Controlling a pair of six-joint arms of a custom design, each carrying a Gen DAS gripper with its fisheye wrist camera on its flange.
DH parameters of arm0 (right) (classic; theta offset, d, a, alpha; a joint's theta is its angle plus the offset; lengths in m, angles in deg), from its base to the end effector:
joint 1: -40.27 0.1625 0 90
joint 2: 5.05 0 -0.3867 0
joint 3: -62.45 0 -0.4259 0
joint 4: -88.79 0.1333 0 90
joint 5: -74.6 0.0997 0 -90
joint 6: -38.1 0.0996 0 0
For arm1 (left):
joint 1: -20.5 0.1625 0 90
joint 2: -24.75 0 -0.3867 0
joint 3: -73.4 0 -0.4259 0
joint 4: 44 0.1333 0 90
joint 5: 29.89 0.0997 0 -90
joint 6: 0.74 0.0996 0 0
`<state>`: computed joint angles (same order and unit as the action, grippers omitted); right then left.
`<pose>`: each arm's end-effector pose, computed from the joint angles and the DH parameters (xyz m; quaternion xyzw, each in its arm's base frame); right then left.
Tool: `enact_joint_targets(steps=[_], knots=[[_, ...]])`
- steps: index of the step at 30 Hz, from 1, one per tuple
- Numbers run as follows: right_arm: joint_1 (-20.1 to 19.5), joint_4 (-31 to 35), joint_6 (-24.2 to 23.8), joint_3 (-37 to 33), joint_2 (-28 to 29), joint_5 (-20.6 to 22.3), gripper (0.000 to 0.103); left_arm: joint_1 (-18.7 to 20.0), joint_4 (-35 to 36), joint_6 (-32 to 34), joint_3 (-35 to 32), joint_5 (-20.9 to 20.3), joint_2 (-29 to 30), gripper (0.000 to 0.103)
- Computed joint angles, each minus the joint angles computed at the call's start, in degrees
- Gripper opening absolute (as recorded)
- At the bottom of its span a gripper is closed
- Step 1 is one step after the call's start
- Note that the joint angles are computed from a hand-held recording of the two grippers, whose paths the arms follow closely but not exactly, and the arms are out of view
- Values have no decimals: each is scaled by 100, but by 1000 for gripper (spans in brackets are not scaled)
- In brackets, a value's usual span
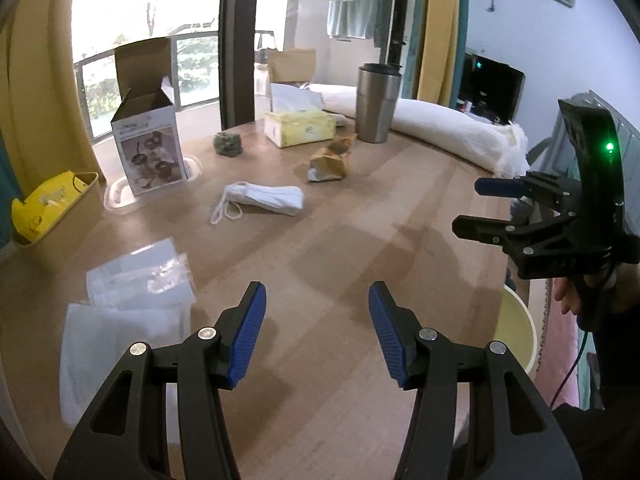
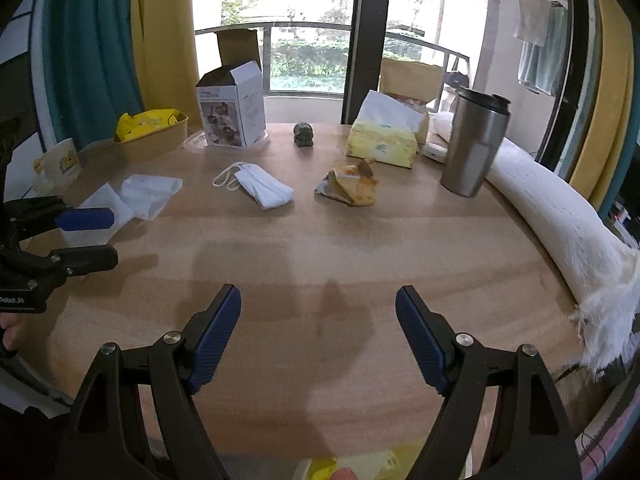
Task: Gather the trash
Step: 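Move both open grippers back over the mask and paper wrapper, then grasp the white face mask with the left gripper while the right grasps the orange wrapper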
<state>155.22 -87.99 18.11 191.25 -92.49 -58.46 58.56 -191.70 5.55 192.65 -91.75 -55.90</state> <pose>0.2527 -0.3884 0.2873 0.1970 -0.8471 0.3734 0.3227 -0.2972 -0.4617 0.2280 0.4302 0.8553 -0.2413 0.1585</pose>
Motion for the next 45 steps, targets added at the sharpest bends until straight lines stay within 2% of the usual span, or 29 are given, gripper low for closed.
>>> enact_joint_targets(steps=[10,19,23,30,36,41,45], knots=[[-301,189,-103,-558,422,146,80,371,-63,245,-715,-192,699,57],[-687,192,-198,-1098,837,487,80,629,-25,496,-1502,-279,1440,57],[-942,152,-289,-1318,1004,744,80,624,-139,1027,-1790,-51,1810,57],[-1314,416,-232,-1759,1290,1104,80,742,78,1297,-2510,-161,2419,58],[-1419,617,-196,-2055,1494,1235,80,930,720,1138,-3154,-495,2933,65],[-1420,665,-303,-2264,1669,1280,80,986,1265,911,-3433,-425,3168,66],[-1459,737,-264,-2375,1740,1352,80,927,1198,1145,-3353,-204,3181,66]])
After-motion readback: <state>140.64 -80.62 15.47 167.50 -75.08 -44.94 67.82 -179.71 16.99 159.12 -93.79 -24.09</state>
